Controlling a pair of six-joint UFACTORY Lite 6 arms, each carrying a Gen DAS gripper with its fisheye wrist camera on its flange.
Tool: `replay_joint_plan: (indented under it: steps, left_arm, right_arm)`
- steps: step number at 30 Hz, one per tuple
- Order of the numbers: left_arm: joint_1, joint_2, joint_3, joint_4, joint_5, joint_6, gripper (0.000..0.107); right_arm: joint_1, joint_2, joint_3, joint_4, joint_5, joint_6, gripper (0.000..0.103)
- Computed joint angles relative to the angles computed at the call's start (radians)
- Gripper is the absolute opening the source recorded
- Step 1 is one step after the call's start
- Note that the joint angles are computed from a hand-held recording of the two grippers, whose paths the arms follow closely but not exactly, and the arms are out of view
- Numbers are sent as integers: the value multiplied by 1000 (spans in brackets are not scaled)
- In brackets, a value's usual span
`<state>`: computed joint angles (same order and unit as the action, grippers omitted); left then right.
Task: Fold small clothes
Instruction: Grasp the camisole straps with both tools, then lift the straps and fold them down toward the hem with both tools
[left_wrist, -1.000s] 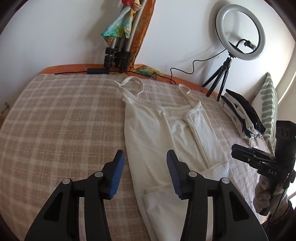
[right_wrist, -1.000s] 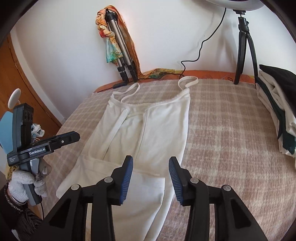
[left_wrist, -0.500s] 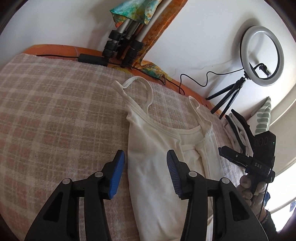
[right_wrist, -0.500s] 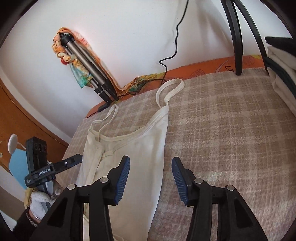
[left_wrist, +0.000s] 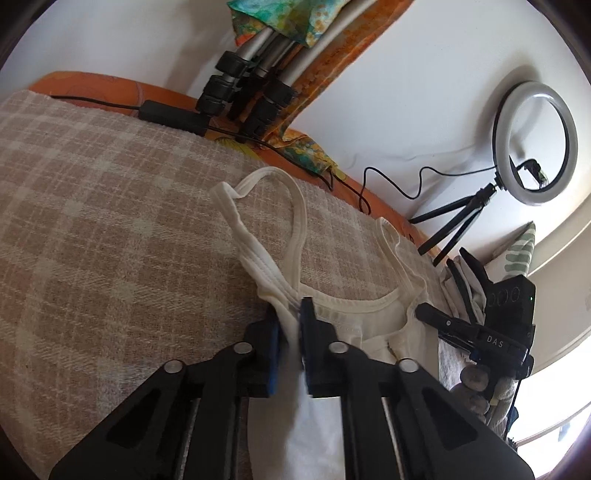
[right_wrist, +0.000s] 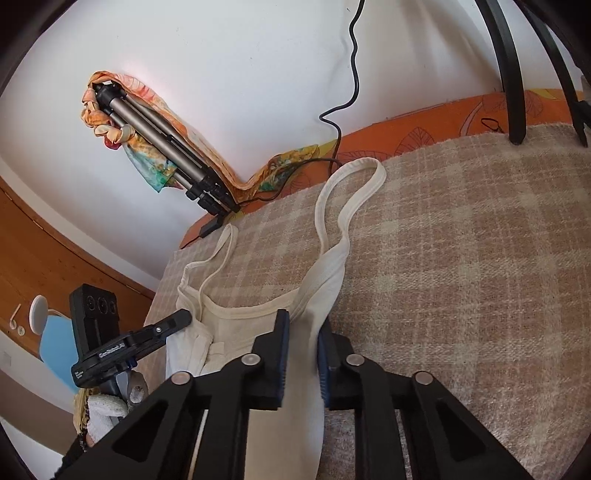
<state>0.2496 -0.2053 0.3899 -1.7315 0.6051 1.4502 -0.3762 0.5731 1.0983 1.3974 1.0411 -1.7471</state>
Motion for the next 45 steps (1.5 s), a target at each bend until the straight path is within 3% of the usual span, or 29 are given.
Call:
replay_joint_plan:
  steps: [4, 16, 22, 26, 28, 30, 33, 34, 35, 40, 45]
  left_arm:
    - [45, -75, -29, 36, 31, -23, 2]
    - [77, -478, -109, 379, 62, -388, 1]
    - [128, -772, -140, 623, 181, -670, 1]
    - [199, -870, -148, 677, 291, -730, 1]
    - [255, -815, -144, 652, 338, -699, 1]
    - [241, -706, -123, 632, 304, -682, 9]
    - [181, -561, -91, 568, 237, -615, 36]
    - [145, -519, -79, 552, 195, -608, 52]
    - [119, -476, -69, 512, 165, -572, 55]
    - [5, -177, 52, 353, 74, -419, 61]
    - [-32, 95, 166, 276, 106, -363, 61]
  right_arm:
    - [-36, -12, -16, 19, 39, -14, 0]
    - [-145, -257, -200, -28, 170, -65, 0]
    - [-264, -401, -317, -119, 235, -90, 0]
    - [-336, -490, -394, -182, 244, -139, 0]
    - [-350, -507, -419, -192, 248, -160, 0]
    - [-341, -518, -439, -179, 214, -178, 0]
    - [-307, -495, -430, -158, 166, -178, 0]
    - [-295, -485, -422, -148, 158, -176, 0]
    - [-283, -472, -410, -141, 153, -175, 0]
    - [-220, -430, -366, -92, 131, -166, 0]
    - [-170, -391, -342, -61, 92, -170, 0]
